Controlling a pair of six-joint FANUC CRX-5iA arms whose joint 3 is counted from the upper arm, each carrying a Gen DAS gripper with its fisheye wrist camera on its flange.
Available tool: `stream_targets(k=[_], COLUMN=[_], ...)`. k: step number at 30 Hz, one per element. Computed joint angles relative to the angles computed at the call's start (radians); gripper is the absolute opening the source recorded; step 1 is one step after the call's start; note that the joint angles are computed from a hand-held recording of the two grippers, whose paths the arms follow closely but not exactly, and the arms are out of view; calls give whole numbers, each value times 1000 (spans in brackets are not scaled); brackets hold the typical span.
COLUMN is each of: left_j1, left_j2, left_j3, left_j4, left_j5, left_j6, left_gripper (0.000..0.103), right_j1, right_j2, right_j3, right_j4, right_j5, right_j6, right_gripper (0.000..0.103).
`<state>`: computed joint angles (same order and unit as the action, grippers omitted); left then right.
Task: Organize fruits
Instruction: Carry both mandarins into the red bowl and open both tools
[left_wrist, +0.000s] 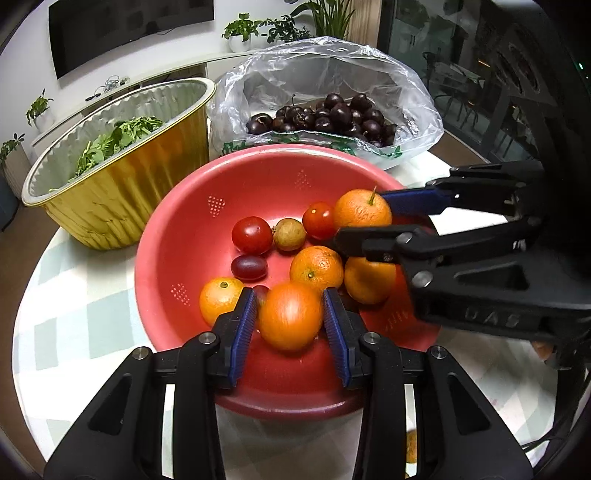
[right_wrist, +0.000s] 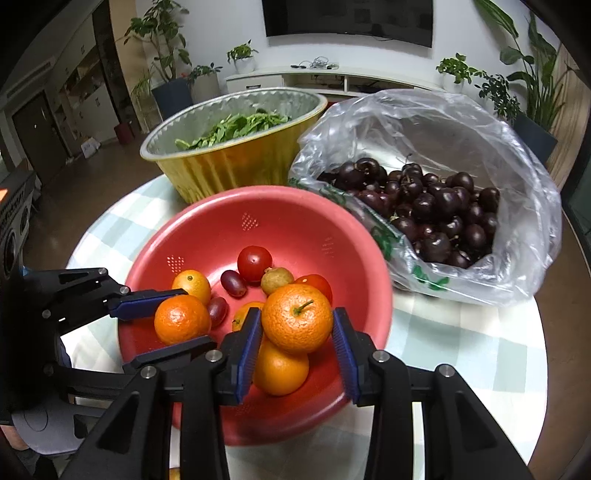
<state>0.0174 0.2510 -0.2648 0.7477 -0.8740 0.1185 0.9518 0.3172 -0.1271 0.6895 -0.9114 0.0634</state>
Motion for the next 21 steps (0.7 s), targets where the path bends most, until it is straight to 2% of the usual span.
stream_targets(k=[6, 13, 16, 18, 21], left_j1=[-13, -7, -5, -2, 0], left_j2=[0, -12, -25, -31, -46], left_j3=[-19, -35, -52, -61, -77], left_j4=[15, 36, 46, 60, 72], left_j5=[34, 35, 44, 48, 66], left_j6=[-28, -51, -68, -76, -88], left_gripper=[36, 36, 44, 56, 65], right_j1=[-3, -3, -1, 0, 1], right_j2=[22, 40, 44, 47, 47], right_j3=[13, 28, 29, 33, 32], right_j4=[-12, -1, 7, 8, 7], right_j5=[-4, -19, -25, -31, -29], right_j6=[25, 35, 36, 39, 38], right_gripper=[42, 42, 43, 44, 46])
